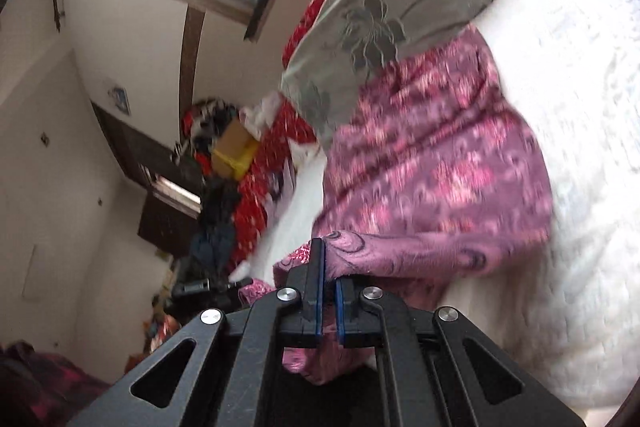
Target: Fold small clothes
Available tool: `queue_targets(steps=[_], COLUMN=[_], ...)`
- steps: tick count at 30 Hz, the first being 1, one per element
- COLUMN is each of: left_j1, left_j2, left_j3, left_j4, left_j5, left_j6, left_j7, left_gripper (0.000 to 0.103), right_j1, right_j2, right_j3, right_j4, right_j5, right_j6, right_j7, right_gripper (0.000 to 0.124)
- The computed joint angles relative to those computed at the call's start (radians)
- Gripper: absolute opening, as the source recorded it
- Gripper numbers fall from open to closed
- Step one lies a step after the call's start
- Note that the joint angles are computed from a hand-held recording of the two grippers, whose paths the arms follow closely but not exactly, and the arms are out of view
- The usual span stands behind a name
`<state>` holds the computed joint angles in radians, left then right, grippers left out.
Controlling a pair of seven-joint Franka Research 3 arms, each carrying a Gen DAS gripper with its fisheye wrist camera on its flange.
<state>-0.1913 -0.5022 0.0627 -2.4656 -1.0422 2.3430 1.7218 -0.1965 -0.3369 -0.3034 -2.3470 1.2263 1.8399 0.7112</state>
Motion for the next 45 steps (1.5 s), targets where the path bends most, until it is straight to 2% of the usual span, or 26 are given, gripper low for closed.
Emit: queue_targets(steps=[4,7,15,20,25,27,29,31,33,35,36,37,39,40,42,44,45], left_j1=[0.004,0.023,0.103,0.156,0.183,0.182,0.208,0.267,0.336,0.37,0.382,0.388,0.393,0.391,0.376,0.351,0.343], left_j2=[0.096,0.182,0.496,0.694,0.871,0.923,0.967,0.973,0.95,0.912,0.891,0.871,0.849,0.842,0.838,0.84,0.854], left_j3=[0.001,-0.007,-0.082,-0.138,-0.173,-0.169,-0.183,-0.232,-0.292,-0.32,-0.329,-0.331,-0.331,-0.328,-0.319,-0.307,-0.302], left_j4=[0.078,0.157,0.43,0.635,0.818,0.866,0.904,0.896,0.862,0.822,0.802,0.783,0.764,0.76,0.758,0.764,0.788], left_j5=[-0.066,-0.086,-0.187,-0.129,0.006,0.094,0.12,0.049,-0.047,-0.072,-0.087,-0.094,-0.104,-0.096,-0.063,0.011,0.044], left_j6=[0.087,0.11,0.193,0.224,0.228,0.215,0.161,0.134,0.128,0.151,0.16,0.162,0.146,0.125,0.097,0.08,0.069], left_j7=[0.058,0.092,0.178,0.123,-0.001,-0.086,-0.155,-0.143,-0.065,-0.026,-0.004,0.01,0.036,0.041,0.042,0.018,-0.003], left_gripper=[0.004,0.004,0.004,0.004,0.004,0.004,0.004,0.004,0.007,0.023,0.038,0.046,0.046,0.046,0.046,0.049,0.049], right_j1=[0.025,0.035,0.024,-0.005,-0.027,-0.019,-0.007,-0.017,-0.043,-0.064,-0.064,-0.059,-0.031,-0.023,0.002,0.043,0.086], right_j2=[0.088,0.161,0.399,0.577,0.72,0.779,0.827,0.841,0.818,0.781,0.753,0.74,0.714,0.714,0.73,0.764,0.796], right_j3=[0.027,0.049,0.126,0.193,0.256,0.267,0.262,0.273,0.302,0.326,0.33,0.331,0.318,0.316,0.311,0.292,0.271], right_j4=[0.08,0.149,0.38,0.572,0.724,0.778,0.824,0.836,0.818,0.787,0.764,0.757,0.76,0.77,0.821,0.884,0.93], right_j5=[0.069,0.104,0.212,0.25,0.22,0.159,0.041,-0.007,0.002,0.013,0.015,0.01,-0.09,-0.128,-0.264,-0.437,-0.568], right_j6=[0.064,0.107,0.242,0.345,0.454,0.512,0.529,0.524,0.536,0.562,0.593,0.619,0.638,0.636,0.562,0.496,0.462], right_j7=[0.005,0.01,0.067,0.141,0.237,0.326,0.469,0.538,0.507,0.455,0.423,0.396,0.347,0.341,0.316,0.358,0.405], right_gripper=[0.004,0.004,0.004,0.004,0.004,0.004,0.008,0.008,0.009,0.017,0.024,0.037,0.04,0.04,0.04,0.04,0.04])
